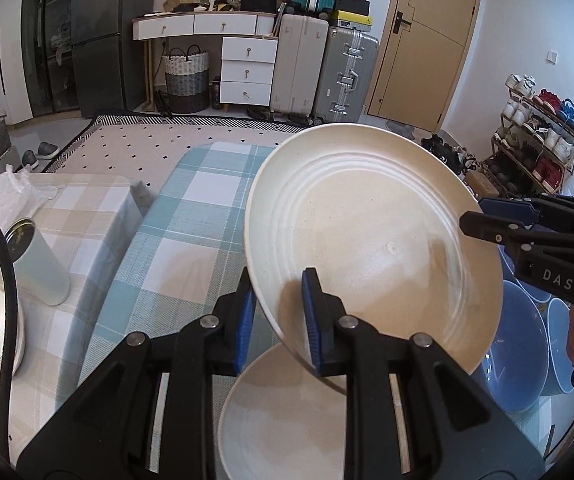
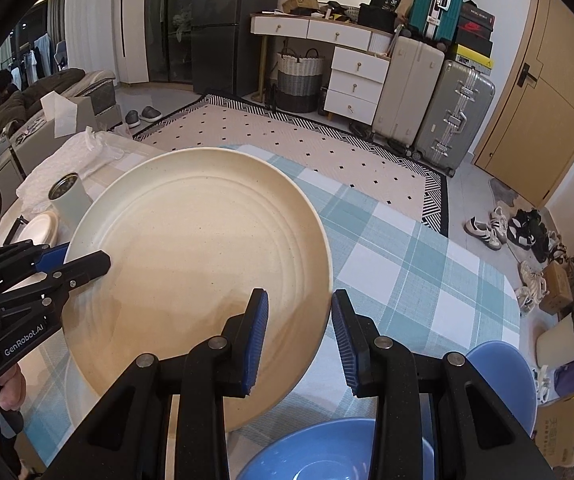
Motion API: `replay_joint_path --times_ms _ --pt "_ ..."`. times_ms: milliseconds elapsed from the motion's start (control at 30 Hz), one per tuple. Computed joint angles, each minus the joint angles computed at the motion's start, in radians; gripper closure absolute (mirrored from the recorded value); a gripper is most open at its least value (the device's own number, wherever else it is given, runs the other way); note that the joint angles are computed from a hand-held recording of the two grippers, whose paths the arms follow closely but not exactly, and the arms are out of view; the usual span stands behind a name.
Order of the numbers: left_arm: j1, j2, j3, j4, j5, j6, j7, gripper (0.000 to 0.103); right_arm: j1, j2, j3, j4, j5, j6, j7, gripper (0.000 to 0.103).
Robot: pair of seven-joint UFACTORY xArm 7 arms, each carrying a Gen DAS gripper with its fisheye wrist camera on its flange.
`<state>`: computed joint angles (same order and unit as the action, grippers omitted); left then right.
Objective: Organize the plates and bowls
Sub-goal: 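Lift the cream plate with both grippers and carry it toward the plate stack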
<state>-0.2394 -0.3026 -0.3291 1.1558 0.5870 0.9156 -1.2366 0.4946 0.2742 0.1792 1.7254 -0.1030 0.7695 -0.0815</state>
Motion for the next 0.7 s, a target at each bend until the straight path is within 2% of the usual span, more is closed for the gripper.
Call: replay_joint_path --times_ms 300,700 --pt "-0.008 -0.148 -0.062 -0.068 -0.044 0.095 -0.017 0.084 0.008 -0.115 0.027 -0.150 0.016 -0.057 0.015 0.070" --pt "0.000 -0.261 -0.141 -0.117 -0.115 0.163 -0.033 0.084 0.002 -0.231 0.054 -0.309 0.045 -0.102 0.028 0.070"
